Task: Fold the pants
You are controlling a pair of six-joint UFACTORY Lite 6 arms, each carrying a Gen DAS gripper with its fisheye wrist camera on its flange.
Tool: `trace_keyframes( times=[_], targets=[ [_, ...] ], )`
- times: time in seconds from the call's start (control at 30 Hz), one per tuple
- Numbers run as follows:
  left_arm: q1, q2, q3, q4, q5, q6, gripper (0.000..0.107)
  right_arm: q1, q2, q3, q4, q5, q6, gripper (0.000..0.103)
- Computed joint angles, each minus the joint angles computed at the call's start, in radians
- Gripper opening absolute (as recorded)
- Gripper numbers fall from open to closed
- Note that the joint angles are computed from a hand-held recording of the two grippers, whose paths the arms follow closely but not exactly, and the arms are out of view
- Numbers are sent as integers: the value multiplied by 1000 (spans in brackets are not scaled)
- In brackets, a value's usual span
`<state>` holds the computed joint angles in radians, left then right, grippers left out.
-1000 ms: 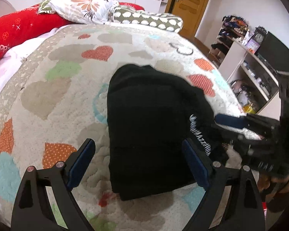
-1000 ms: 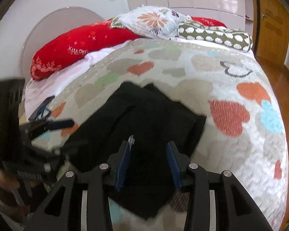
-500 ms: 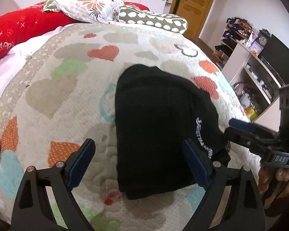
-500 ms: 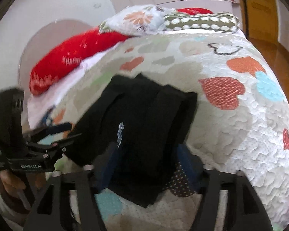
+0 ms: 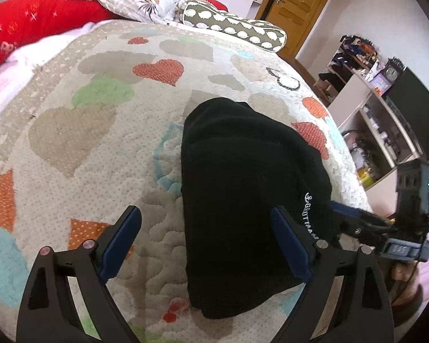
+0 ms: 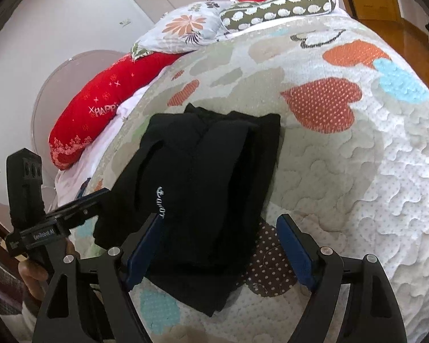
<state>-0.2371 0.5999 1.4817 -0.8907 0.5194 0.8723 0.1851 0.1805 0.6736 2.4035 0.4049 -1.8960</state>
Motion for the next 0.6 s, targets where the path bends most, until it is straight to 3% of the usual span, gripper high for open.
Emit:
trace_keyframes(
  times=[0.37,0.6],
  targets=[
    [37,185,191,-91,192,8,93,-40,111,51,14,128,-38,87],
    [14,215,206,-118,180,19,102,-25,159,90,52,153,-106,93]
  ],
)
